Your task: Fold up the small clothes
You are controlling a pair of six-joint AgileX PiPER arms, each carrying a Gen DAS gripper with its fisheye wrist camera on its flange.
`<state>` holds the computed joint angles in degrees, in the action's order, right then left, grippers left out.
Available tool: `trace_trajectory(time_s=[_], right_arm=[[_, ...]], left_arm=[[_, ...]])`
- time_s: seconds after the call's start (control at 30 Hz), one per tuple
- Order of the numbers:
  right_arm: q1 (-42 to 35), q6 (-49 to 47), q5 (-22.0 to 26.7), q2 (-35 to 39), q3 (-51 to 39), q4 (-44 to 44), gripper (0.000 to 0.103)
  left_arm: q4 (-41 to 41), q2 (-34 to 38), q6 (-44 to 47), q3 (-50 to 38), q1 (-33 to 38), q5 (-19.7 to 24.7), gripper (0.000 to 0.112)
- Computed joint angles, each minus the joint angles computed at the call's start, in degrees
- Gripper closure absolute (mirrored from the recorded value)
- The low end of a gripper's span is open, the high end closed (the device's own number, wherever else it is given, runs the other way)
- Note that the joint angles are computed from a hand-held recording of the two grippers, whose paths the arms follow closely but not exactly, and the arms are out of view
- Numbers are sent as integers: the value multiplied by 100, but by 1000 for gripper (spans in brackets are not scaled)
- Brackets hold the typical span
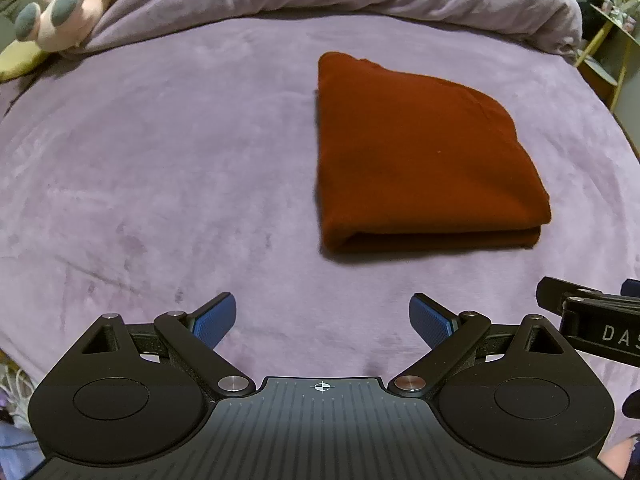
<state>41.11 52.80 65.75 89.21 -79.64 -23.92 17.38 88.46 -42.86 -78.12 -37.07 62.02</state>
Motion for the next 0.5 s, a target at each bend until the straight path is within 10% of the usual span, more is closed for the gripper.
trace_trajectory(time_s=[0.5], right_arm=[[4,-15,58,9,-69,3,4]], left_arm=[[26,37,94,-50,-45,66,15]])
